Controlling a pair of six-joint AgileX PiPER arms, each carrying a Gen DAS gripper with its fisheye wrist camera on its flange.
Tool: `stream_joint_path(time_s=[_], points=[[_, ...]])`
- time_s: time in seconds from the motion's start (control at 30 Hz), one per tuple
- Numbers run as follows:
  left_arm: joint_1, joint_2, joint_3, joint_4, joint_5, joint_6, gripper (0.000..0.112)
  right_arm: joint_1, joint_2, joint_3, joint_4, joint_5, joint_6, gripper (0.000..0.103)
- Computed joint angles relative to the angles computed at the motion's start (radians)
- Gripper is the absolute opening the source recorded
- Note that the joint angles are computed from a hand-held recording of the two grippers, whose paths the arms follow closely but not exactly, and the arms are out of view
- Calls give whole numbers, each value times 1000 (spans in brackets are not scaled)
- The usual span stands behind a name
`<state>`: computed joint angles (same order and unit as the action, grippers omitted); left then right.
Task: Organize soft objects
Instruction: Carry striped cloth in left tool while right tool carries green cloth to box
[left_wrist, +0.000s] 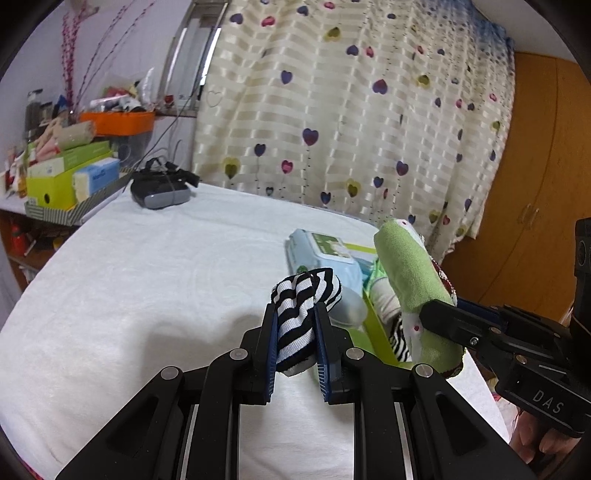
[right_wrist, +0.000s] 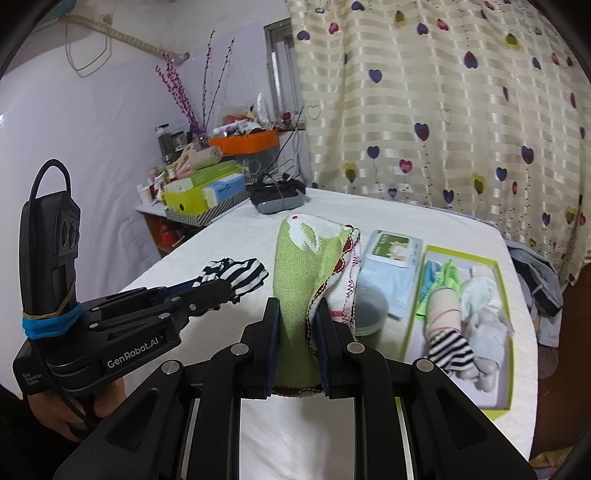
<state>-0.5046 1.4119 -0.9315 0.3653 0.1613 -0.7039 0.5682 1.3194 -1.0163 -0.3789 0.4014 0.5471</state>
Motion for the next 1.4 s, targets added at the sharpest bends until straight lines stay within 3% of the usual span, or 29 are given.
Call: stream_joint_path(time_s=[0.27,0.63,1.4], points=[[-61,28,-33,104,23,-92,16,-54,-74,70,12,-18,-2,19],[-126,104,-118,128,53,-106,16,-216,-147,154,231,-62,-211,19],[-233,315,-354,-89,115,127,16,-508,-173,221,758,-62,-760,19]])
